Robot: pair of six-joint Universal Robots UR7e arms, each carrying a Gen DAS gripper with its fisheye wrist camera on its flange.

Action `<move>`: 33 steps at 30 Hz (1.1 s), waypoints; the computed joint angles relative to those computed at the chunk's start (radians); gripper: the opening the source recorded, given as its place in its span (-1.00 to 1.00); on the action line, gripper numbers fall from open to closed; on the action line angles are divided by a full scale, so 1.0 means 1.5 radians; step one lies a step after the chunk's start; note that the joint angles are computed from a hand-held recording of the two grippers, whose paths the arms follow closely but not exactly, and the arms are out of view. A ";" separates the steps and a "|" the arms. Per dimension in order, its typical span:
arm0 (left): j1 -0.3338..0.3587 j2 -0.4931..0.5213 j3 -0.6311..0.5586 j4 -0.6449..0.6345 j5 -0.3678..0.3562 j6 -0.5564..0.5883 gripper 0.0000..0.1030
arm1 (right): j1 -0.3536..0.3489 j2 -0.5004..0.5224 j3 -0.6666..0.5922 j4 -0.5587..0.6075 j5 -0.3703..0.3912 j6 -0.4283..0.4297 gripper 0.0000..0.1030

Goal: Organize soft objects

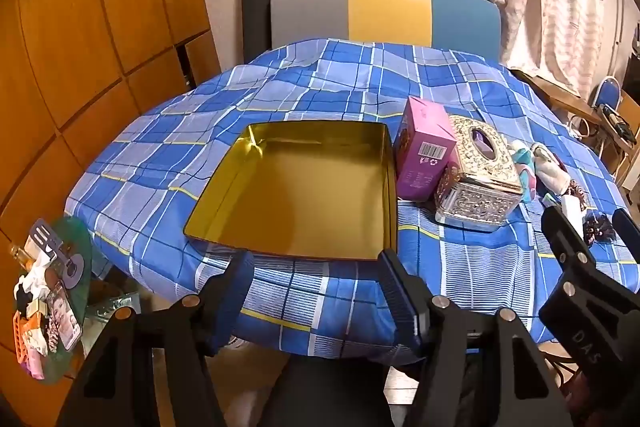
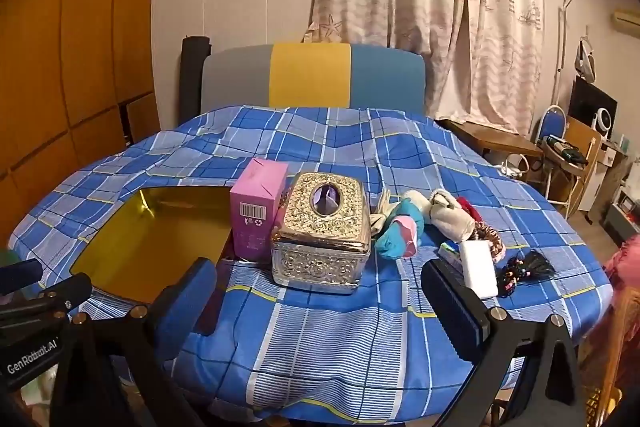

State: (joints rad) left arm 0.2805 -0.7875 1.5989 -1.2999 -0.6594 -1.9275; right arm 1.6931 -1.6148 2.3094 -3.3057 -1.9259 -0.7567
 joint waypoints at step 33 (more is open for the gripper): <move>-0.019 0.019 -0.013 -0.027 0.041 0.045 0.26 | -0.014 -0.040 0.008 0.004 -0.005 0.022 1.00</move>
